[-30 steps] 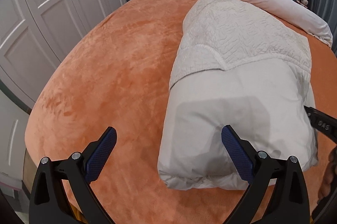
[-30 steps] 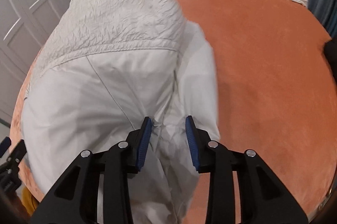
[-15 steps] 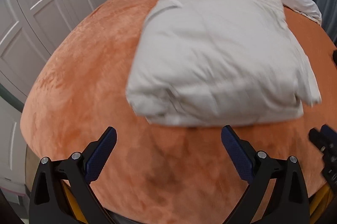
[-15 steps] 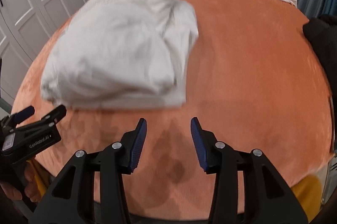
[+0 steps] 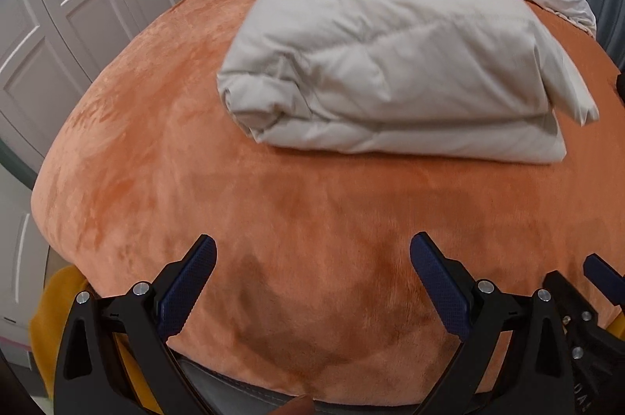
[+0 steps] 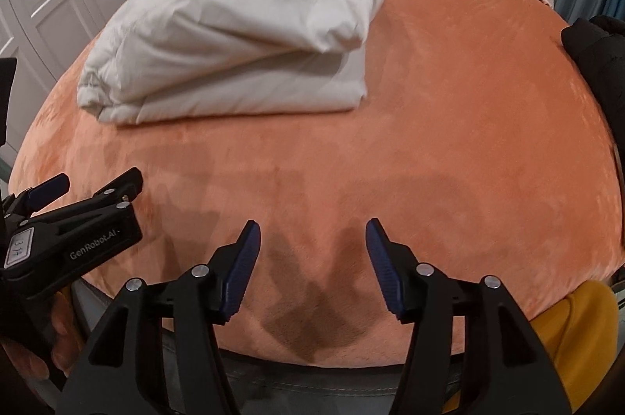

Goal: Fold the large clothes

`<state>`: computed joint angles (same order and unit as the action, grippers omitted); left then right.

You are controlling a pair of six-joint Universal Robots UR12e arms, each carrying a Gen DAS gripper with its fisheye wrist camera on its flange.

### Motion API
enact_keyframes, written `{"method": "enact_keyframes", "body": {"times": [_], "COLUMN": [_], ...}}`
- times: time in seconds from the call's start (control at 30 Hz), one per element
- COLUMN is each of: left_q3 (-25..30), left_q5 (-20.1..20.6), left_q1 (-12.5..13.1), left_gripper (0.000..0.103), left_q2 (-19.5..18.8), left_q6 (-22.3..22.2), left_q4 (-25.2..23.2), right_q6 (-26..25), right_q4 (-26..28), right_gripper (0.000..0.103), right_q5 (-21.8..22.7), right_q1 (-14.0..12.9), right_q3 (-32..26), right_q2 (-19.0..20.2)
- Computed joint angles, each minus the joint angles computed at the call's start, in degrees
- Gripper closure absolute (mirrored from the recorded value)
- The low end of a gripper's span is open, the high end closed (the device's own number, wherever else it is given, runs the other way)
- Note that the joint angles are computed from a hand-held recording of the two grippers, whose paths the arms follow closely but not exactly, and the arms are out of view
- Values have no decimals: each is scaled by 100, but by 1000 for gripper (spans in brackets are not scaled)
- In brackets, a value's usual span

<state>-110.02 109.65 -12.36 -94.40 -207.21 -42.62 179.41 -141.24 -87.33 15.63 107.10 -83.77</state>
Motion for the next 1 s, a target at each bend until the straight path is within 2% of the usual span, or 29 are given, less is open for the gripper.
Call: {"method": "enact_keyframes", "body": {"times": [0.17,0.37,1.0], "left_q3": [-67,-104,-160], "left_q5": [-100,-5,22], "left_q1": [-17,-68,-72], "left_gripper": [5,5,5], "left_q2": [-22,-59,-70], "left_q6": [-42,-17,-36], "left_q4": [-31,94,273], "right_q6": [-7,-91,9], "right_q4": [-33,-177,-501], "right_gripper": [44,36,32], "right_q5": [-66,-112,-251], "right_q1": [39,36,144], "right_q3": [76,90,326], "right_q2": [23,103,19]}}
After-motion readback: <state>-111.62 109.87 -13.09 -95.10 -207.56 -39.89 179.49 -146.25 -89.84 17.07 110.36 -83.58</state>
